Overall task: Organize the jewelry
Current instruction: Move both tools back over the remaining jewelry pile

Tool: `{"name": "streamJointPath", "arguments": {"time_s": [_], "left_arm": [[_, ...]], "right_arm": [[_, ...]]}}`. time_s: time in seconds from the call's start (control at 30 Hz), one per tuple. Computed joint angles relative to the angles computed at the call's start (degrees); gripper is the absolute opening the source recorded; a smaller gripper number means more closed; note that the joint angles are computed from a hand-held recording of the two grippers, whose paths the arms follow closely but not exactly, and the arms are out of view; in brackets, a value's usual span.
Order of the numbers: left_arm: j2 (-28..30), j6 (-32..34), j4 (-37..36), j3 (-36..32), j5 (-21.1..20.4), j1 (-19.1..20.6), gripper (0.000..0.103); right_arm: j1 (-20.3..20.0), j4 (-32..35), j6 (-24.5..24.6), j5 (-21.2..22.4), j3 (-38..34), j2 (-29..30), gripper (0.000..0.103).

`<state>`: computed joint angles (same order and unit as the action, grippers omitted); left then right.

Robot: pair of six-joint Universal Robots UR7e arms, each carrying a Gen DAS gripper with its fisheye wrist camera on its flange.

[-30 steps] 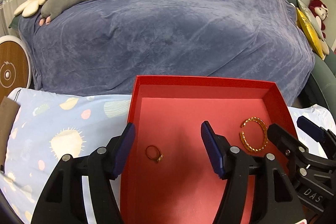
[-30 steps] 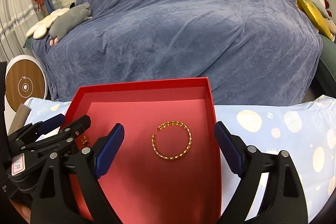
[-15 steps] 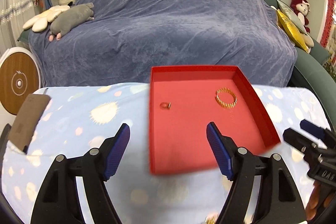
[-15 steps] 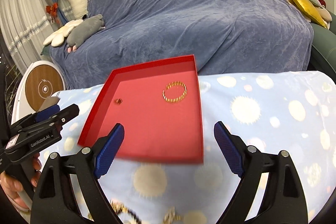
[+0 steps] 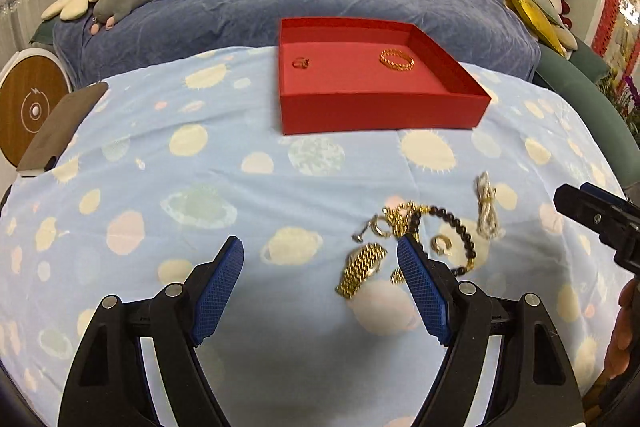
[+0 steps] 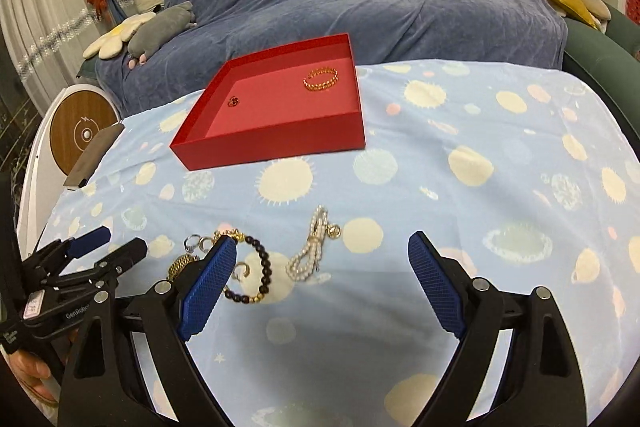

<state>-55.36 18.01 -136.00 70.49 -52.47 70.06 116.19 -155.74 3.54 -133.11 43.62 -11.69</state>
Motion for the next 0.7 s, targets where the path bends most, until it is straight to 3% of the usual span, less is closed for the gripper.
{"name": "streamJointPath", "arguments": {"time_s": [0.07, 0.27, 0.47, 0.63, 0.7], "left_arm": [[-0.32, 1.28, -0.73, 1.58, -0.55, 0.49, 0.076], [-0.2, 2.67, -1.63, 3.11, -0.95, 1.94, 0.073], [0.44, 4.09, -2.88, 3.18, -2.05, 1.99, 0.072], [1.6, 4.54, -2.07, 2.3, -2.34, 1.96, 0.055], [1.98, 4.73, -2.58, 2.02, -2.4, 2.08, 0.053]], "right_arm": [[-0.36, 0.34, 1.08, 0.83, 1.42, -0.45, 0.085], [-0.4, 1.94, -2.5, -0.81, -0.56, 1.48, 0.085], [-0.51, 3.86, -2.82, -0.66, -3.45, 3.13, 0.085], [-0.45, 5.43, -3.03, -0.59, -6.16, 4.7, 0.085], [-0.44, 6.04, -3.27, -0.65, -7.03, 5.2, 0.085]]}}
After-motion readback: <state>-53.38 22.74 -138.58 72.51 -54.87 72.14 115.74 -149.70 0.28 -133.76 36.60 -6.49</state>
